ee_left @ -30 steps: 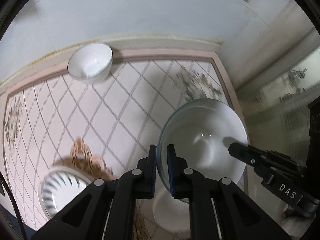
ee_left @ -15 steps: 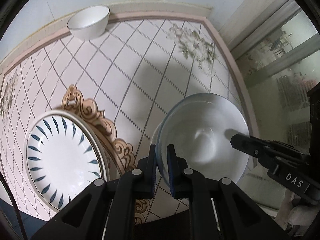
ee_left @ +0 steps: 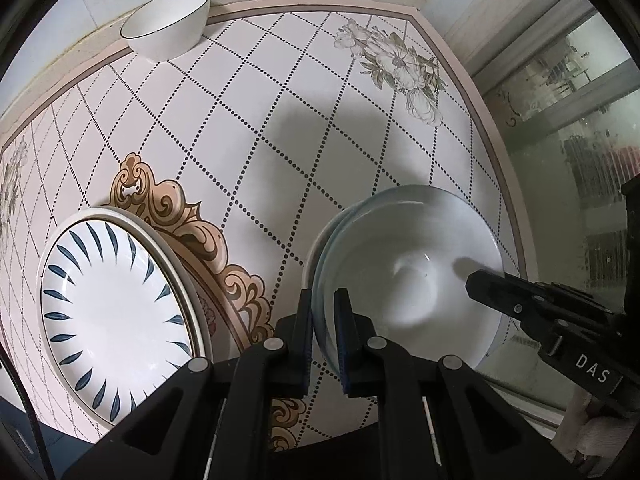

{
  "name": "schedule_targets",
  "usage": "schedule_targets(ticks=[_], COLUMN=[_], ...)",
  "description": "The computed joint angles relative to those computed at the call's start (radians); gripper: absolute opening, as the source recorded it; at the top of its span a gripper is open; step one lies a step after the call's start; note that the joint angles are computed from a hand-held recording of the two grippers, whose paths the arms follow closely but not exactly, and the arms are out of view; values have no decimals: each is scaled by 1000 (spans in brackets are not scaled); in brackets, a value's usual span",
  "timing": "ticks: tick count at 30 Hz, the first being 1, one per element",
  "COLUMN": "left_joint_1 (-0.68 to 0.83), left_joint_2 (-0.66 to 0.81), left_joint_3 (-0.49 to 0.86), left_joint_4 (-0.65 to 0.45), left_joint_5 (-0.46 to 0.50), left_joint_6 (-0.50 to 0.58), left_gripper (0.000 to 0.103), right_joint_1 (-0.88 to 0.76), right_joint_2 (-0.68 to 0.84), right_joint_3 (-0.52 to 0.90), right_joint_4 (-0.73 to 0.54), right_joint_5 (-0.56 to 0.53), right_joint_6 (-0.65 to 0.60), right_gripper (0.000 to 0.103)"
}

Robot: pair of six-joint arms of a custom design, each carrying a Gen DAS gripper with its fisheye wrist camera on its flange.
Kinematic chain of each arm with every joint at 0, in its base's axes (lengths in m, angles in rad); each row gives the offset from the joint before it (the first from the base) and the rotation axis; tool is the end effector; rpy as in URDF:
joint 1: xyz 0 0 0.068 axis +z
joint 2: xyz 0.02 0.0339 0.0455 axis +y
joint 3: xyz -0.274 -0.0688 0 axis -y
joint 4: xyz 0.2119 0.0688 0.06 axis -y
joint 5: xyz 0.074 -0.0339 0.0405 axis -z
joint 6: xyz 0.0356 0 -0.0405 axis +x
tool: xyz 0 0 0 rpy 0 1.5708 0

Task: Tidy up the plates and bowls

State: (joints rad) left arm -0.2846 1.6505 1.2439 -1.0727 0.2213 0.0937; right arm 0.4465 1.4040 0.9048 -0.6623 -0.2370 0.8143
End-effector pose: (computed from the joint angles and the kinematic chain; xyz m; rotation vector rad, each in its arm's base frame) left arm 0.2570 -0.0833 0.2497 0.5891 2.9946 -0.3509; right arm 0.2061 0.1079 0.2353 0.4571 2.8473 0.6300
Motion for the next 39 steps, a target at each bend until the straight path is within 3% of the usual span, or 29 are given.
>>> schedule_targets(ticks=[30,34,39], left_joint_1=[-31,-14,36], left_joint_2=[49,70,86], left_joint_3=[-14,16,133], left_joint_4=[11,-27,-167], left_joint_5=[-41,-21,45], left_joint_6=[-27,-18,5], left_gripper=[9,10,10], right_joint_1=[-24,-42,-100], right_joint_2=[68,83,113], right_joint_3=[8,20,55], right_joint_4=[3,-10,-61], right_joint_5=[-41,-66,-138], right_joint_6=[-22,-34,-79], right_gripper=[14,14,14])
